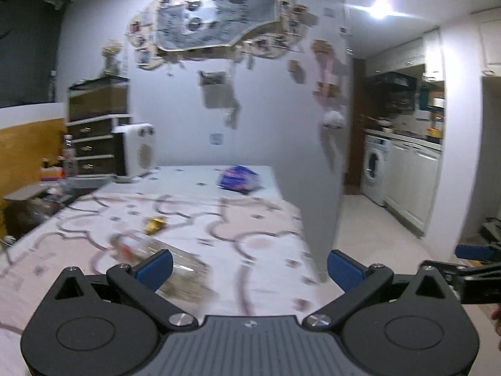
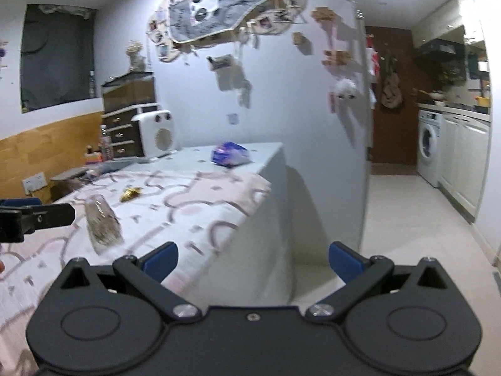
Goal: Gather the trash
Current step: 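Grasp the clear plastic bottle with left tool while right tool approaches the gold wrapper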
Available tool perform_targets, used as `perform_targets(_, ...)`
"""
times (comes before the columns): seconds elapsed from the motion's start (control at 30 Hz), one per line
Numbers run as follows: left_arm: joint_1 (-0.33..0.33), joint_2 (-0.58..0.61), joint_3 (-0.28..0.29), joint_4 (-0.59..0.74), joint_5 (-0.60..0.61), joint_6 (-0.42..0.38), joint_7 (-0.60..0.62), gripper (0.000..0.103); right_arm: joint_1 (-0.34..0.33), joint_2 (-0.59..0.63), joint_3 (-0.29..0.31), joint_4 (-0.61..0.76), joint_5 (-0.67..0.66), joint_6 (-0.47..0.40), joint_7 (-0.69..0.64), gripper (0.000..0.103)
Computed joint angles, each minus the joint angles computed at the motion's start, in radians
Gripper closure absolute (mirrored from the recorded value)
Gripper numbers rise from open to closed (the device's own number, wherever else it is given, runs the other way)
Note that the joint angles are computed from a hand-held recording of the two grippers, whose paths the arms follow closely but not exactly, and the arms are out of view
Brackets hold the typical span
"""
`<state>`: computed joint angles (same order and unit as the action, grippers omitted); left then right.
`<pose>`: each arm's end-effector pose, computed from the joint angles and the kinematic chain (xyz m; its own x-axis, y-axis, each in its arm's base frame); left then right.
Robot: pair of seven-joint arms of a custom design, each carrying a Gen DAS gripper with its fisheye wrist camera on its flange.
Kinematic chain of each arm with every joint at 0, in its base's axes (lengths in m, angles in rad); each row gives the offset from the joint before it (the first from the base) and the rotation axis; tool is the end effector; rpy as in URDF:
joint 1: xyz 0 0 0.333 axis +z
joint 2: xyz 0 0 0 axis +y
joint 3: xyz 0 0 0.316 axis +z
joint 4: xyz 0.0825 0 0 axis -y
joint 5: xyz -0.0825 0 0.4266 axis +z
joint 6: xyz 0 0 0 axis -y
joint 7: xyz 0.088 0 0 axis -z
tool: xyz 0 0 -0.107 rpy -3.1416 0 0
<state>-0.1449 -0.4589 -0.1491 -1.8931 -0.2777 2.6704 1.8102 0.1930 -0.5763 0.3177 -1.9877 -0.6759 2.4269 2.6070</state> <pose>0.4524 -0.1555 0.8369 -0.3839 -0.9232 -0.0170 -0.2920 0.1388 -0.9463 0.3712 0.2713 0.7944 -0.1041 -0.9870 -0.1224 -0.3169 0.1496 -0.9366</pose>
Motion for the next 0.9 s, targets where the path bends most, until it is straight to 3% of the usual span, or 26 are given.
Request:
perform_targets(0.1,0.022,0.072,0.031,0.079,-0.005,-0.026,-0.001,0.0,-0.006,0.111,0.017,0.1,-0.012,0.027,-0.001,0.0)
perform_targets(0.23,0.044,0.188,0.064,0.208,-0.048,-0.104,-0.009,0.0,0.009,0.263,0.036,0.248,-0.065,-0.001,0.02,0.0)
perform_targets(0.43,0.097,0.367,0.081,0.402,-0.146,-0.258,-0.077,0.0,0.093,0.509,0.004,0.495,-0.063,-0.034,-0.044,0.001)
perform_targets(0.47,0.104,0.387,0.082,0.421,-0.179,-0.274,-0.073,0.0,0.107,0.541,-0.004,0.529,-0.065,-0.041,-0.043,0.005)
perform_targets(0.53,0.119,0.42,0.081,0.448,-0.242,-0.303,-0.063,0.0,0.133,0.619,-0.025,0.616,-0.031,-0.051,-0.073,0.03)
perform_targets(0.57,0.127,0.434,0.078,0.461,-0.263,-0.315,-0.054,0.0,0.143,0.661,-0.037,0.664,0.008,-0.058,-0.098,0.037)
perform_targets(0.63,0.139,0.456,0.071,0.479,-0.3,-0.325,-0.03,0.0,0.155,0.728,-0.055,0.74,0.102,-0.067,-0.139,0.063)
perform_targets(0.7,0.15,0.473,0.064,0.492,-0.322,-0.333,-0.014,0.0,0.162,0.794,-0.07,0.815,0.195,-0.077,-0.166,0.077)
perform_targets(0.73,0.155,0.48,0.061,0.497,-0.333,-0.337,-0.011,0.0,0.168,0.829,-0.076,0.856,0.23,-0.084,-0.181,0.082)
perform_targets(0.9,0.178,0.508,0.053,0.518,-0.361,-0.365,-0.015,0.001,0.225,0.995,-0.104,1.064,0.31,-0.148,-0.288,0.086)
